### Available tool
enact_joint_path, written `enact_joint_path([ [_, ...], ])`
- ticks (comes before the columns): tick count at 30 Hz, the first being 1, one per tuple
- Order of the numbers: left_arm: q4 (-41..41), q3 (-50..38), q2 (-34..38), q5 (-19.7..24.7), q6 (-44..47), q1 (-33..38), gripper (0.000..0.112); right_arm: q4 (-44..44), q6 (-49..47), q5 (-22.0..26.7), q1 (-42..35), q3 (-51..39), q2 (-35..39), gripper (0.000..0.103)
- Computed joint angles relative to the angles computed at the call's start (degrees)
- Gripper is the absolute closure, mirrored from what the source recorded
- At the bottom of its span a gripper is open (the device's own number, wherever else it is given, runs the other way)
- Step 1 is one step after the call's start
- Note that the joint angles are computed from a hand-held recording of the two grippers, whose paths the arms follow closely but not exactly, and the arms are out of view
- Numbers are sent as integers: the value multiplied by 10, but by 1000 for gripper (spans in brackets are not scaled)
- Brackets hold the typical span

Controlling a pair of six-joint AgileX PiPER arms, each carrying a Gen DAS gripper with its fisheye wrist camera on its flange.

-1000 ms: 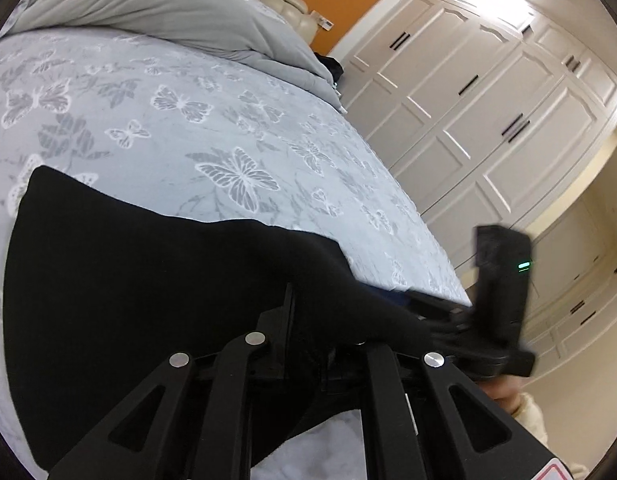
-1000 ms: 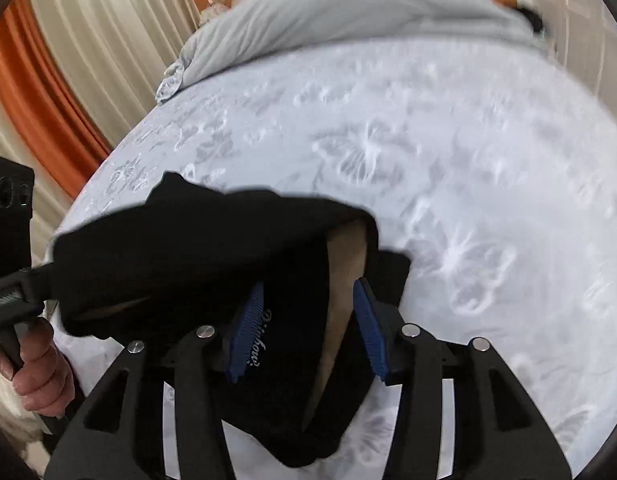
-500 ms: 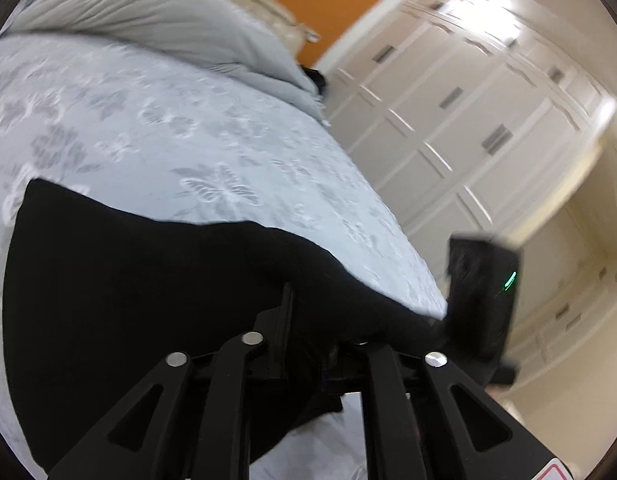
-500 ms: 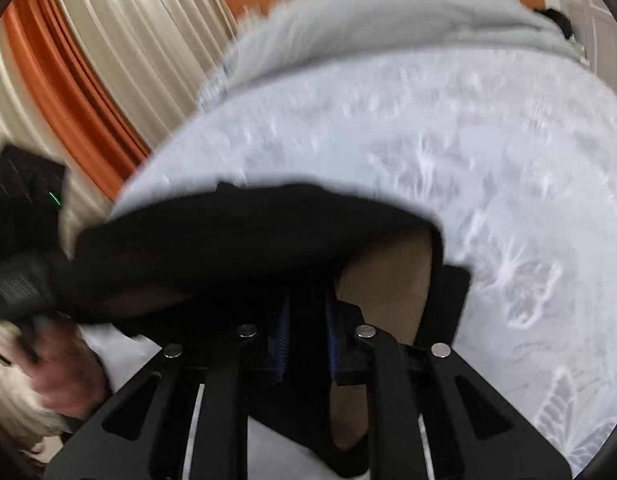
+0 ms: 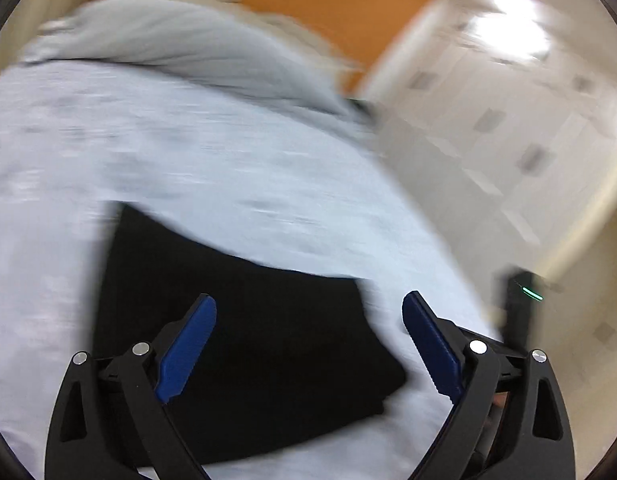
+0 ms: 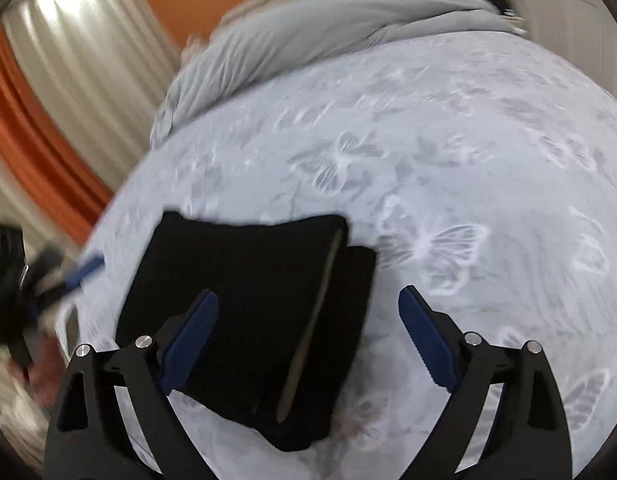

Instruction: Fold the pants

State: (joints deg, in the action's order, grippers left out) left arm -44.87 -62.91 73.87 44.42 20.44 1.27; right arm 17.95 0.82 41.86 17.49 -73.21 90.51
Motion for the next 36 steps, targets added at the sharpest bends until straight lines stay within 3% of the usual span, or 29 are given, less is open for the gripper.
enact_joint_path([
  [3,110,-13,54,-6,-127,43,21,-36,59,44,19,-38,62,14],
  [5,77,-12,95,31,-131,96,21,13,51,53,10,-26,66,13],
  [8,12,2,168,91,-115,155,21,95,10,26,-3,23,52,13],
  [10,15,19,158,54,-75,135,22,161,-46,17,-16,43,48,47],
  [11,43,13,154,45,-74,114,31,171,-48,21,-17,42,42,58],
  [12,47,6,155,47,-53,95,61,188,-61,35,-25,36,29,68],
  [13,52,4,148,48,-55,84,65,208,-79,44,-31,32,12,70],
  [14,40,4,137,62,-52,92,78,243,-113,57,-38,29,-8,70],
  [17,-47,12,85,173,17,173,96,250,-142,80,-41,34,-60,70],
  [19,-60,35,47,232,41,227,95,222,-121,104,-50,47,-62,61],
  [20,-55,55,31,233,51,238,88,198,-97,110,-48,48,-53,54],
  [21,-27,73,23,214,47,233,79,151,-49,112,-43,60,-34,44],
  [23,53,95,28,166,0,196,74,122,-6,108,-37,73,-12,35],
  [27,107,122,5,83,-57,133,36,143,-28,93,-30,89,-39,24],
  [31,65,113,11,119,-22,119,24,130,7,59,7,108,-37,15],
  [33,116,117,17,79,-73,71,24,128,11,48,25,119,-32,10],
  [36,125,138,27,41,-91,49,21,105,21,30,42,119,-31,6],
])
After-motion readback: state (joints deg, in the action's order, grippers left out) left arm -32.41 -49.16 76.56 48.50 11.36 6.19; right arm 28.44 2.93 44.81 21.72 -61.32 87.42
